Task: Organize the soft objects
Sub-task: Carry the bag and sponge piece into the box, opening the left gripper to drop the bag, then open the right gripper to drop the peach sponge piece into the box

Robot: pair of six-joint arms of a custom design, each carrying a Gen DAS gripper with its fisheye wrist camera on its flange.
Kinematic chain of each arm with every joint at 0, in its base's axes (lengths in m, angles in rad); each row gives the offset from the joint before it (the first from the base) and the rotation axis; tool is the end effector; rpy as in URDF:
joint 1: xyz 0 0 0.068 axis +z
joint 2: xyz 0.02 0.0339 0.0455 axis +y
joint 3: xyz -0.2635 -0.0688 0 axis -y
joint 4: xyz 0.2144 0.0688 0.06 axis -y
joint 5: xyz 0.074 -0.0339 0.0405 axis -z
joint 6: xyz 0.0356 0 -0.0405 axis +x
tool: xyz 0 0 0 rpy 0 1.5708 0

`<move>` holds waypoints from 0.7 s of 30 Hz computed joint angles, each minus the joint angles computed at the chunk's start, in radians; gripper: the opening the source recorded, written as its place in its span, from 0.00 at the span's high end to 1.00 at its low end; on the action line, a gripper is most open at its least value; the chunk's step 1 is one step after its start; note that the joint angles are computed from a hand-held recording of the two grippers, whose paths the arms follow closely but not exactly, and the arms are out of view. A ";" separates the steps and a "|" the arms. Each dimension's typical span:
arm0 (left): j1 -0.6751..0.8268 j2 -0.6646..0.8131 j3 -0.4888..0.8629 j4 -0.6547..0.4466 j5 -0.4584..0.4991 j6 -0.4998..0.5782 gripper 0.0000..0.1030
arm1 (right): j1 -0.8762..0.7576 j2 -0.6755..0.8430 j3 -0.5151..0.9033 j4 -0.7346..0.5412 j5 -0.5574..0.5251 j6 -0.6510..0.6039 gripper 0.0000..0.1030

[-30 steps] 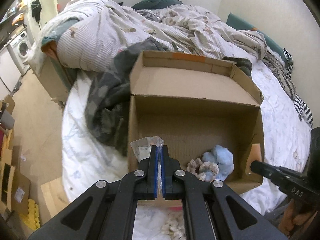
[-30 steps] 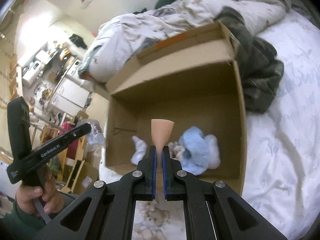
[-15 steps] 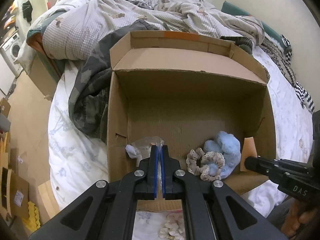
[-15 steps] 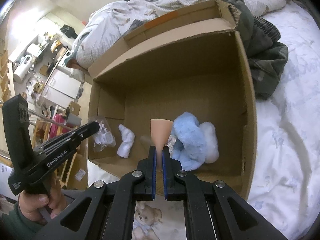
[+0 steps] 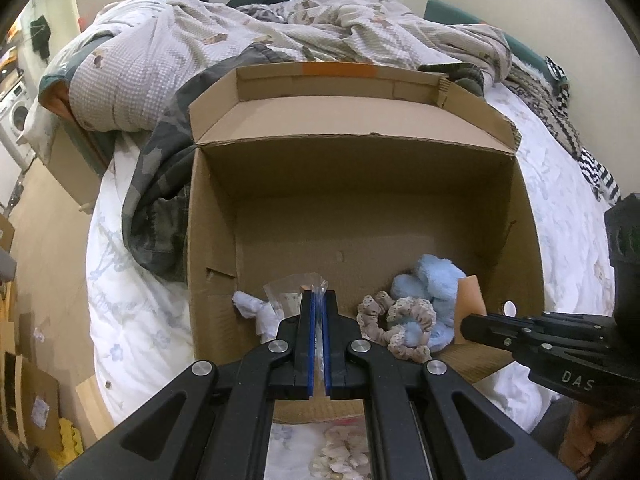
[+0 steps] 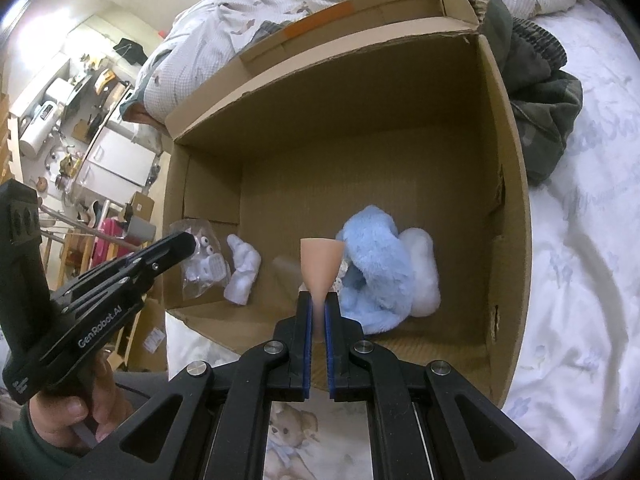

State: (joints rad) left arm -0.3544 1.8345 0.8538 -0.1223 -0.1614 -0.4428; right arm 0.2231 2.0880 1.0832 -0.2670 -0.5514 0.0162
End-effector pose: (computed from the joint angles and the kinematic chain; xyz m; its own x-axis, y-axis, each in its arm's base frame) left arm 0.2900 -0.1012 0.1257 -0.8740 -0.1275 -0.4689 -0.1106 0.9918 -0.0636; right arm 0.3339 0.0949 0.0941 -0.9373 -0.1985 -0.2864 -0.3238 0.7999 0.5053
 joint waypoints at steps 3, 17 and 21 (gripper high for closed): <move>-0.003 0.010 0.009 -0.011 0.005 -0.001 0.97 | 0.000 0.003 0.007 -0.005 -0.003 0.000 0.93; -0.029 -0.012 0.017 -0.048 -0.049 -0.028 0.38 | -0.008 0.001 -0.005 0.019 -0.014 0.005 0.90; -0.023 -0.012 0.016 -0.051 -0.053 -0.036 0.38 | -0.018 -0.007 -0.011 0.033 -0.038 0.016 0.62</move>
State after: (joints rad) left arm -0.3772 1.8227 0.8694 -0.1737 -0.2147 -0.4784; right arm 0.2053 2.0813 1.0725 -0.2345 -0.5890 0.0318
